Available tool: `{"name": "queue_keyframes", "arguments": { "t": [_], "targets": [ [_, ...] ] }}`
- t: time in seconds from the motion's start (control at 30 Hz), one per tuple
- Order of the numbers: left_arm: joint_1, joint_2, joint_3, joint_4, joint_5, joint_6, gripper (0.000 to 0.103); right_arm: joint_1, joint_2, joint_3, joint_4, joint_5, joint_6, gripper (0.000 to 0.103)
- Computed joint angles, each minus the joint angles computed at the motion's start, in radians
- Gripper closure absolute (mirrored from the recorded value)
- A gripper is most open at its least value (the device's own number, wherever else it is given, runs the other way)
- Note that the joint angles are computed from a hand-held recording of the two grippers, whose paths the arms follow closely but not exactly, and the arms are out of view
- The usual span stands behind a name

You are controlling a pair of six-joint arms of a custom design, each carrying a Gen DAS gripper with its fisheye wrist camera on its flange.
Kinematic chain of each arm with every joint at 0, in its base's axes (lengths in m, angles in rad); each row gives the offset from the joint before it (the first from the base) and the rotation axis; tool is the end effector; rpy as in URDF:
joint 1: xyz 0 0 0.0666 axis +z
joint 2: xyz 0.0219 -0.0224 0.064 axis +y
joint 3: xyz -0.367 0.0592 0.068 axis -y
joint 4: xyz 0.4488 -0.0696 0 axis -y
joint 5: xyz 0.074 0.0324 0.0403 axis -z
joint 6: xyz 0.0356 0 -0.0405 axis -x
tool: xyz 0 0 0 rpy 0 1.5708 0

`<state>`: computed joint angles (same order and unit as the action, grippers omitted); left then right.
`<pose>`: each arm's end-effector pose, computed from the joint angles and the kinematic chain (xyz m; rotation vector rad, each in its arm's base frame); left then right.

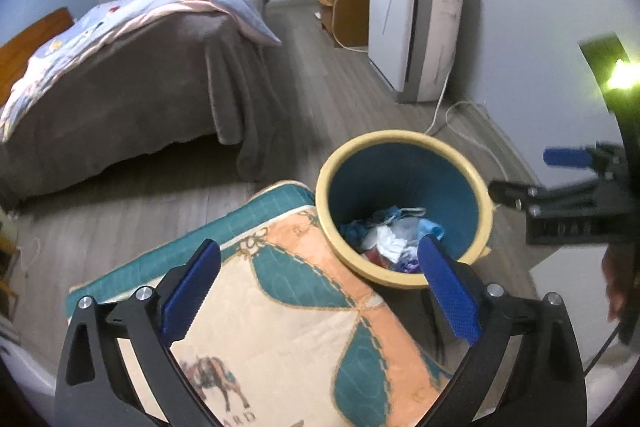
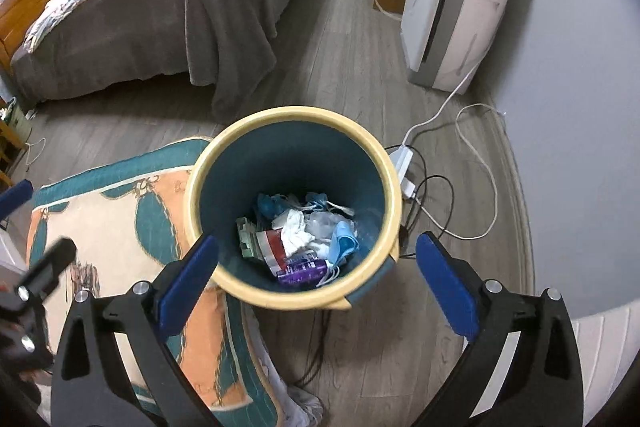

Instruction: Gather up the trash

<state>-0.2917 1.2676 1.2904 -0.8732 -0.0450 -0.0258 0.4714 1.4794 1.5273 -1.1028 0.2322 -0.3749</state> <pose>0.4773 -0.1421 0.4289 0.3625 2.3939 -0.0669 0.5009 0.2457 0.4292 -0.0451 2.5798 0.0052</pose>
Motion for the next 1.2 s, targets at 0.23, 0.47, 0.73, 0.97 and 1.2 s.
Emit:
{"name": "queue_keyframes", "arguments": {
  "t": [0.23, 0.47, 0.73, 0.97, 1.2],
  "targets": [
    [-0.015, -0.046, -0.028, -0.014, 0.006, 0.040, 0.005, 0.024, -0.079, -0.084, 0.026, 0.059, -0.014, 0.006],
    [-0.014, -0.057, -0.044, 0.018, -0.014, 0.029, 0.005, 0.031, -0.082, -0.088, 0.051, 0.062, -0.007, 0.006],
    [0.003, -0.059, -0.044, 0.017, 0.003, 0.037, 0.005, 0.042, -0.086, -0.088, 0.053, 0.073, 0.012, 0.006],
    [0.003, -0.064, -0.046, 0.018, -0.005, 0.035, 0.005, 0.042, -0.089, -0.088, 0.053, 0.074, 0.004, 0.006],
    [0.000, -0.062, -0.044, 0.013, -0.012, 0.036, 0.005, 0.043, -0.088, -0.088, 0.052, 0.073, 0.001, 0.006]
  ]
}}
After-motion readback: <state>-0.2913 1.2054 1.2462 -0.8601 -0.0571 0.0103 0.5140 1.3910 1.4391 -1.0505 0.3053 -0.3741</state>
